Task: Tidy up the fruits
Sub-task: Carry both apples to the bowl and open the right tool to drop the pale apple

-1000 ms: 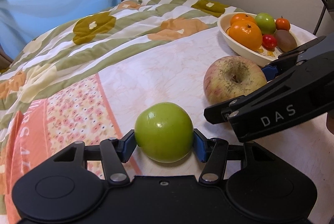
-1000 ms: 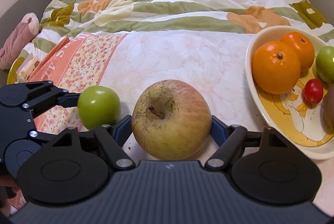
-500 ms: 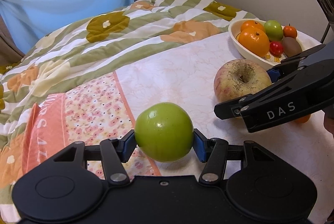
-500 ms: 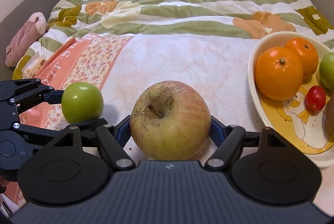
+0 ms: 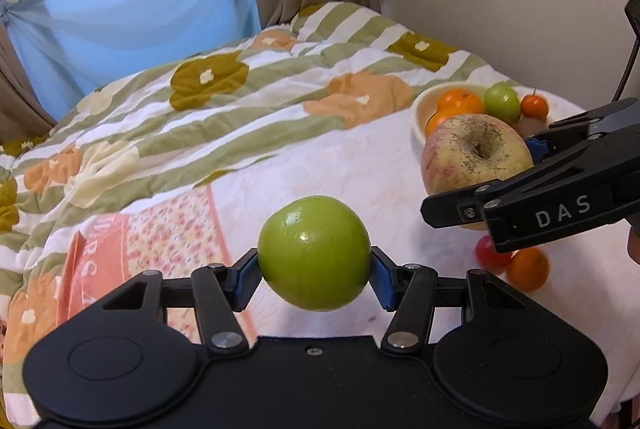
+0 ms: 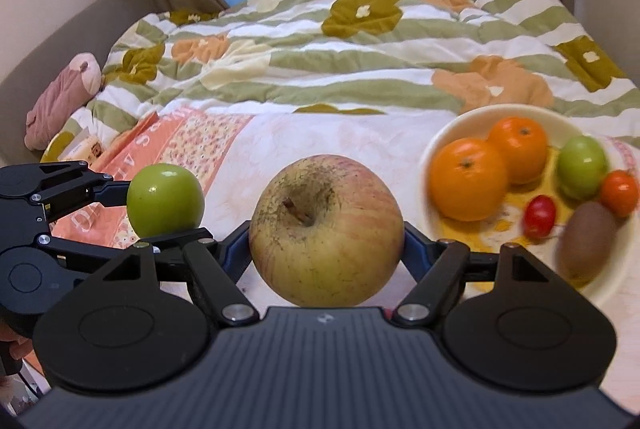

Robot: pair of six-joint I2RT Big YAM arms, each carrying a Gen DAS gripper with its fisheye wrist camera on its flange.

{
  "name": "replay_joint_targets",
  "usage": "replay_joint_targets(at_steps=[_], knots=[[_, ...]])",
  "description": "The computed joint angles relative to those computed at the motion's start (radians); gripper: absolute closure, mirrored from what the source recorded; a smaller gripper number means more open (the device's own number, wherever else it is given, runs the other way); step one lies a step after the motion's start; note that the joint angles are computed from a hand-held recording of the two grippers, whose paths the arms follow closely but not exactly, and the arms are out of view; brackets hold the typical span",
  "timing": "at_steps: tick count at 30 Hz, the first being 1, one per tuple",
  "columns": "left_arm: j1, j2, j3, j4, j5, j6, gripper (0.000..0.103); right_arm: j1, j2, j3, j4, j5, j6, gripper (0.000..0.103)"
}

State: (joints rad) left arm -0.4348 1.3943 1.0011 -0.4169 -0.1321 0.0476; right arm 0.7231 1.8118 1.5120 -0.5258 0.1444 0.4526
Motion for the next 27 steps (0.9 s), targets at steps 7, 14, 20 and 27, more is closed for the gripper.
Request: replay_joint_targets(at_steps=[7,14,20,27], knots=[[-0.077,0.03,0.065,-0.015,-0.027,-0.045,0.042,-0.045,-0.109,-0.104,-0.003,0.013,-0.033,0.013],[-0.146,0.095,0.141,-0.014,-0.038,-0.066,0.042,-0.107,-0.18,-0.189,-0.013,0.008,-0.095,0.013],[-0.18,0.149,0.199,-0.018,-0.055,-0.077,0.042,-0.148,-0.186,-0.219,0.002,-0.018,-0.155,0.013],[-0.177,0.17,0.212,-0.039,-0.087,-0.096,0.042,-0.16,-0.144,-0.208,0.036,-0.054,-0.249,0.013]])
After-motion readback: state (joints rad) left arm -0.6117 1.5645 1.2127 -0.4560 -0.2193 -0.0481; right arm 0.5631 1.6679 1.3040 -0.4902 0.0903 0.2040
